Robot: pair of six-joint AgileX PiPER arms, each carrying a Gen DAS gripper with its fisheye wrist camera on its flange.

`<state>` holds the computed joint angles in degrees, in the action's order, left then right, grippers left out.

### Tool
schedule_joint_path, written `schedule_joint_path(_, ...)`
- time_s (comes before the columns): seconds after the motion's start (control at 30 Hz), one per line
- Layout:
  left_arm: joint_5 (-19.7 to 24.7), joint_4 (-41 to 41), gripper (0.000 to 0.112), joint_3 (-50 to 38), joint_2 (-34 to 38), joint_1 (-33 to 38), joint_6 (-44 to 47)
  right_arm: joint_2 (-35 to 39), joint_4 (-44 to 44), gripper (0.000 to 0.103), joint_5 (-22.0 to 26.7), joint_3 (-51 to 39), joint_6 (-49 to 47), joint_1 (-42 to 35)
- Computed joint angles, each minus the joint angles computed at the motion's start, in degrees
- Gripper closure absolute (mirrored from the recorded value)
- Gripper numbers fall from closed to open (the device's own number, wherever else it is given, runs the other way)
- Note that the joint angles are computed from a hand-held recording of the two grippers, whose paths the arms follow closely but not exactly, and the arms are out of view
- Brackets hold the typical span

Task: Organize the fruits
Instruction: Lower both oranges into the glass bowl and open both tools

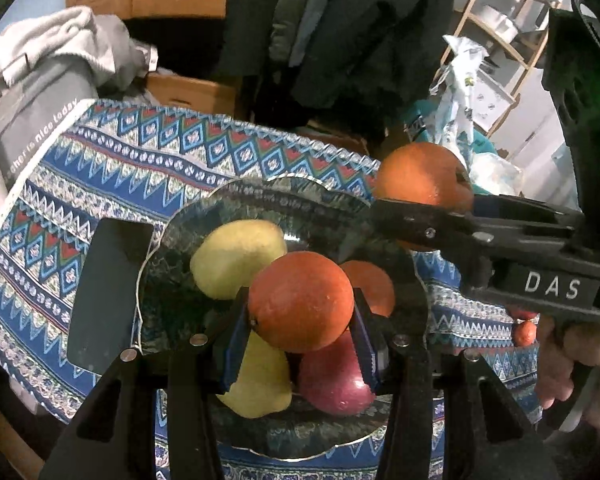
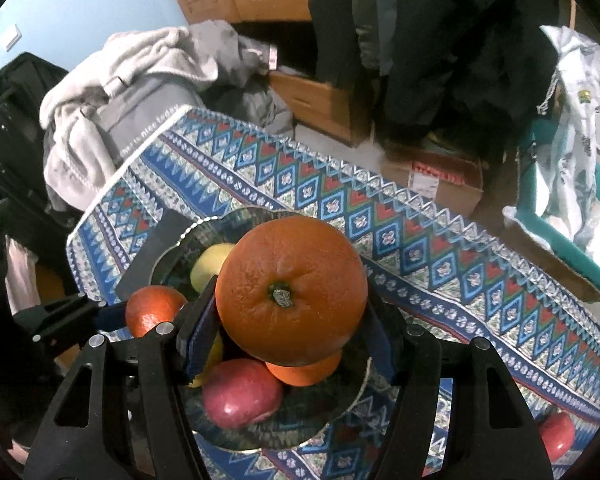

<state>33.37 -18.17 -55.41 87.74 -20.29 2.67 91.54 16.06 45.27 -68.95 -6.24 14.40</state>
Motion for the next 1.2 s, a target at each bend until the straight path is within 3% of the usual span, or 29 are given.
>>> schedule_joint_path(0.57,0.5,-7.7,0.064,-1.3,8.1,2.9,5.7,8.6,4.6,0.038,-1.6,-0.6,-3.0,0.2)
schedule_joint_path(0.73,0.3,-4.4,0.054,-1.4,7.9,1.9,2.9,10.4,6.1,0.036,-0.9,-1.0,-3.7,0.0)
schedule_joint_path(0.93,0.8,-4.6,0.050,-1.4,7.1,2.1,2.3,8.8,7.3,0.036,-1.0,-0.9,-4.8,-0.7)
schedule_joint_path(1.2,2.0,-2.9,0.045,-1.8,2.8,1.6,0.2,3.6,2.1,0.036,0.0,-1.4,-0.5,-0.3)
